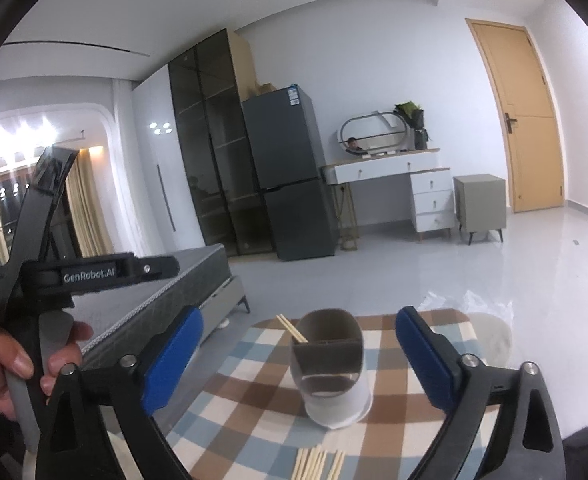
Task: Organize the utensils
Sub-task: 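Raise the opened left gripper away from the utensil holder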
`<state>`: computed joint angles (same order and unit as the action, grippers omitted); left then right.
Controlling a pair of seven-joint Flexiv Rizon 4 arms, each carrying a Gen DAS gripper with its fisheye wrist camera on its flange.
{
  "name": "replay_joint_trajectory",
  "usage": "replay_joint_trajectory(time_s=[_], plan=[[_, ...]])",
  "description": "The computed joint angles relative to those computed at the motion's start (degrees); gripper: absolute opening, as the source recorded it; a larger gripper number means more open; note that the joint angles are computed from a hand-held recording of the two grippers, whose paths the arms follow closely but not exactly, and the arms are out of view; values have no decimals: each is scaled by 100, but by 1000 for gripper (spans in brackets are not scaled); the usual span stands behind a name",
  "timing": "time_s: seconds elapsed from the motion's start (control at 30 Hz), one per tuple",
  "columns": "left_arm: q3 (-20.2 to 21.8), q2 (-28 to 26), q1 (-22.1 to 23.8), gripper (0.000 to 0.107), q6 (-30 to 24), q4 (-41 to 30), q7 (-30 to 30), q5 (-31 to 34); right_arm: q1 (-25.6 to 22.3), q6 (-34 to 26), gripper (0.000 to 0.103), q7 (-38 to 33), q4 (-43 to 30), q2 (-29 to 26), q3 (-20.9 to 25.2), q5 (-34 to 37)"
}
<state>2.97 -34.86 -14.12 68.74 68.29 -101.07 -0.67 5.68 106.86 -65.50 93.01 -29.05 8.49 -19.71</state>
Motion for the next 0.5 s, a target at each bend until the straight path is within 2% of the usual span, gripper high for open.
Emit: replay_joint_trajectory(time_s=[0.13,0.27,0.5], plan=[[-55,159,15,84,299,434,20,9,103,112,103,-43,299,116,-83,77],[-39,262,-18,85,509,785,35,14,497,268,103,-196,696,261,-508,351],[26,269,-111,85,761,1231,-10,8,528,150,103,-316,970,210,-478,440]])
